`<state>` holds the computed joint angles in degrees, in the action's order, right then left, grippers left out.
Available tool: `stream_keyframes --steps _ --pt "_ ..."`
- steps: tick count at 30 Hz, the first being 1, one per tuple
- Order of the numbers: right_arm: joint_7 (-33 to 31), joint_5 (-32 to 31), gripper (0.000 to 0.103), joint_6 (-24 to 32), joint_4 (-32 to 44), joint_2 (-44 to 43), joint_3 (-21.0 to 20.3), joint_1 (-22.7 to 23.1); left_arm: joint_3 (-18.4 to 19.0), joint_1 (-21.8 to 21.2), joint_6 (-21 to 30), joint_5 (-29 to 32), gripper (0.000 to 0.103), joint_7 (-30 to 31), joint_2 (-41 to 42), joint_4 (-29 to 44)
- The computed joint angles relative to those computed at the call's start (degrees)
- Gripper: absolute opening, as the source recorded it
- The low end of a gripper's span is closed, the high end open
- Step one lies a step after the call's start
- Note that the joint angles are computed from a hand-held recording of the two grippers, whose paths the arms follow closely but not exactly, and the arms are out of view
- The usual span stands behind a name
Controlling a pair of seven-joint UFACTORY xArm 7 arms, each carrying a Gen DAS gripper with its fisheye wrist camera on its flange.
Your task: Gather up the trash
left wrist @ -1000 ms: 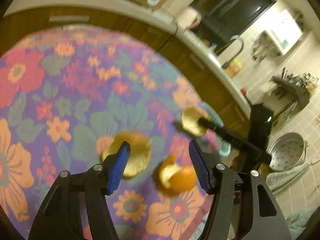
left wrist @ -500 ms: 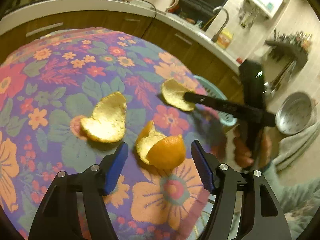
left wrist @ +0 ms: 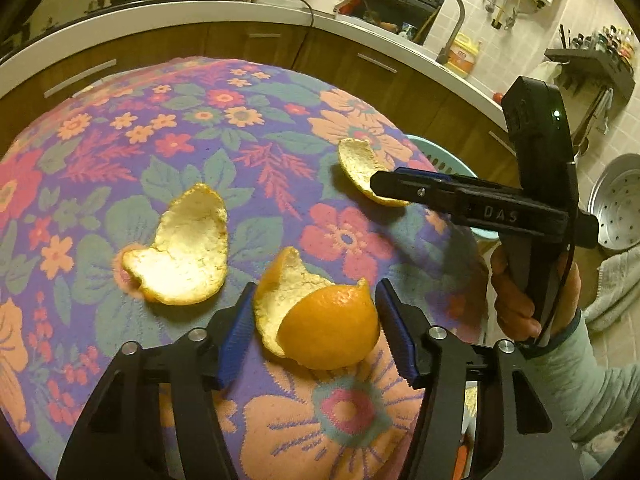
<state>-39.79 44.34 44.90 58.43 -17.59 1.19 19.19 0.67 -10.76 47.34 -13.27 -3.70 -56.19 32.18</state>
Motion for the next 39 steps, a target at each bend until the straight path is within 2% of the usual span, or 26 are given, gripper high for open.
stream_keyframes --steps 4,6,7,8,13,17,21,26,33,39 --pt "0.1 -2.1 0.058 -5.2 -2.9 -1.9 1.7 0.8 -0.5 -0.1 -0.7 0.1 0.044 -0.2 -0.8 -0.3" --pt "0.3 -2.9 0.048 -7.0 -3.9 -2.4 1.8 1.4 -0.7 -0.3 -0.9 0.2 0.036 -0.4 -1.2 -0.4" --pt "-0.3 -2.8 0.036 -6.8 -4.0 -2.6 1.4 2.0 -0.6 -0.6 -1.1 0.0 0.029 -0.4 -1.2 -0.3" --pt "-1.1 -2.3 0.030 -7.0 -4.4 -2.9 0.9 2.6 -0.5 -0.8 -1.2 -0.1 0.024 -0.4 -1.1 -0.1" --pt "-4.2 0.6 0.018 -8.3 -5.8 -4.2 -0.9 4.4 -1.5 -1.1 -2.4 0.3 0.020 -1.0 0.7 1.4" --pt "-6.0 3.8 0.017 -9.1 -6.7 -5.7 -3.1 4.5 -2.6 -1.9 -4.1 0.8 0.018 -1.1 4.6 4.7" --pt "-6.6 6.1 0.017 -8.7 -6.4 -6.3 -5.6 2.7 -3.3 -3.9 -6.9 0.8 0.018 0.2 10.5 9.6" --pt "-7.0 7.6 0.017 -9.2 -5.1 -5.3 -8.1 -0.7 -4.5 -5.7 -10.5 0.6 0.018 1.1 18.6 15.7" --pt "-6.5 7.1 0.017 -10.5 -2.2 -1.5 -10.0 -6.8 -5.9 -8.3 -18.4 -1.8 0.018 0.6 31.9 24.1" --pt "-5.7 7.1 0.017 -9.8 0.6 2.5 -10.7 -11.8 -7.8 -9.6 -20.2 -2.6 0.018 -0.5 43.8 33.5"
